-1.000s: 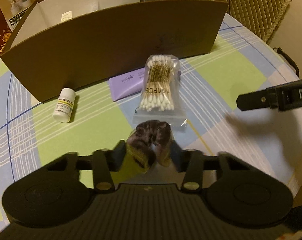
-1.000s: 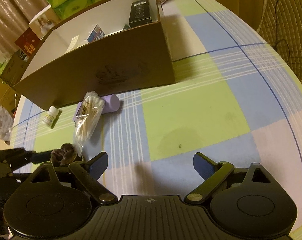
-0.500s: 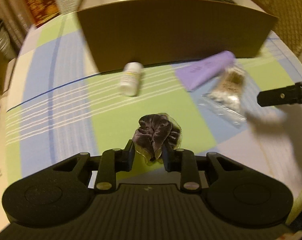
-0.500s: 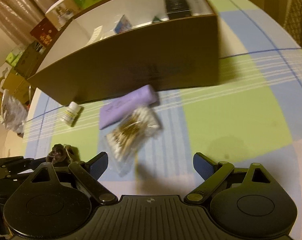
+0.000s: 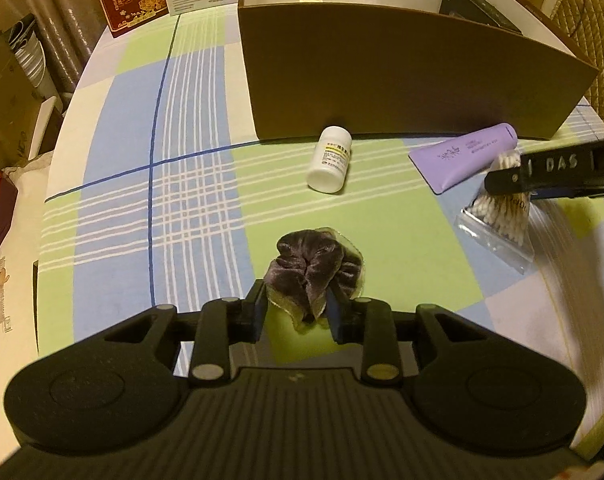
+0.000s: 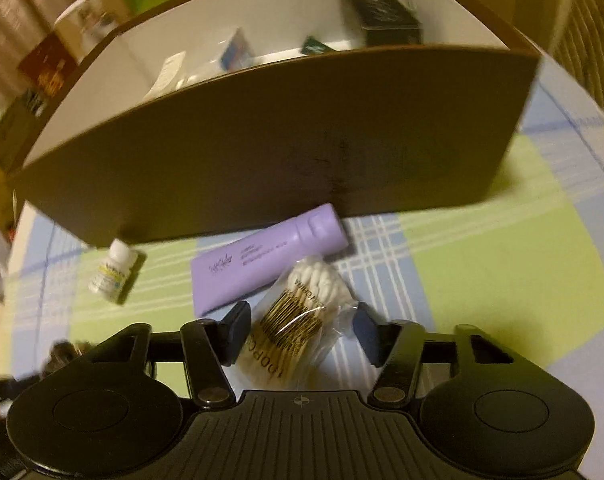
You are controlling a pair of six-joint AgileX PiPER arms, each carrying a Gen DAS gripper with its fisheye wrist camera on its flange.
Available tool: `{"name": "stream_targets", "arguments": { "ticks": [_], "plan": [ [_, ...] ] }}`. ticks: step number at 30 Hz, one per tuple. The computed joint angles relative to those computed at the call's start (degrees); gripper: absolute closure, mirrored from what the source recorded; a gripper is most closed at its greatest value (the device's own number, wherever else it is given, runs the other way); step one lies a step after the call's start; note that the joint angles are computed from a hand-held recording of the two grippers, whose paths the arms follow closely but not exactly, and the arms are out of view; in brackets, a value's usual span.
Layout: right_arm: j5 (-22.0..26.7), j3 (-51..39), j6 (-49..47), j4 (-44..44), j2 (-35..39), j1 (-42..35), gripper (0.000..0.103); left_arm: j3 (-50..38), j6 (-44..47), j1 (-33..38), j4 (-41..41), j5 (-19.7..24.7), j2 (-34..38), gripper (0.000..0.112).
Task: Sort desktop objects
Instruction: 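Grasp the brown scrunchie with the left tool while the right grasps the cotton swab bag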
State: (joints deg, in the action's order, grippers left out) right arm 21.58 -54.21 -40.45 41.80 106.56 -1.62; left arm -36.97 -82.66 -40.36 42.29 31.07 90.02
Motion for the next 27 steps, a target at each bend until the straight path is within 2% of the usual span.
{"name": "stream_targets", "arguments": {
  "ticks": [4, 6, 8, 10, 14, 18, 21, 22, 23, 24, 25, 27],
  "plan": [
    [3.9, 1.4, -17.7, 6.2, -0.4, -2.2, 0.056, 0.7, 1.2, 0.5, -0.2, -1.3, -0.5, 0.084],
    [7.2, 1.9, -27.8, 6.1, -0.7, -3.7, 0.056, 1.0, 2.7, 0.8, -0.8, -2.0, -0.9, 0.084],
    [8.9, 2.6, -33.4, 5.6, -1.2, -5.3, 0.056, 1.2, 4.2, 0.9, -1.8, -2.6, -1.3, 0.084],
    [10.5, 2.6, -34.4, 4.4, -1.3, -7.1, 0.055, 1.4, 5.2, 0.9, -2.9, -3.2, -1.7, 0.083],
    [8.8, 3.2, -30.5, 2.9, -1.6, -8.6, 0.027, 1.7, 5.3, 0.9, -3.7, -4.3, -2.1, 0.074],
    [8.8, 5.6, -33.0, 7.9, -2.6, -10.4, 0.026, 1.6, 2.5, 1.0, -0.9, -4.9, -1.8, 0.059],
    [6.3, 7.7, -33.1, 10.2, -4.1, -8.3, 0.027, 0.8, 0.2, 1.3, 1.8, -5.0, -0.1, 0.058],
    [5.7, 8.0, -33.2, 10.3, -4.3, -7.5, 0.030, 0.5, -0.2, 1.5, 2.4, -5.1, 0.5, 0.060],
    [4.8, 8.5, -33.6, 10.2, -4.6, -6.6, 0.039, 0.2, -0.6, 1.6, 3.1, -5.3, 1.2, 0.061],
    [3.8, 9.1, -34.2, 9.7, -5.3, -6.0, 0.045, -0.1, -0.8, 1.6, 3.6, -5.5, 1.8, 0.064],
    [2.5, 9.9, -35.8, 9.9, -5.8, -4.9, 0.056, -0.5, -0.1, 1.6, 3.2, -5.7, 2.4, 0.071],
    [2.3, 10.6, -37.6, 9.9, -6.7, -4.5, 0.063, -1.0, -0.3, 0.7, 3.5, -4.9, 3.1, 0.075]
  ]
}}
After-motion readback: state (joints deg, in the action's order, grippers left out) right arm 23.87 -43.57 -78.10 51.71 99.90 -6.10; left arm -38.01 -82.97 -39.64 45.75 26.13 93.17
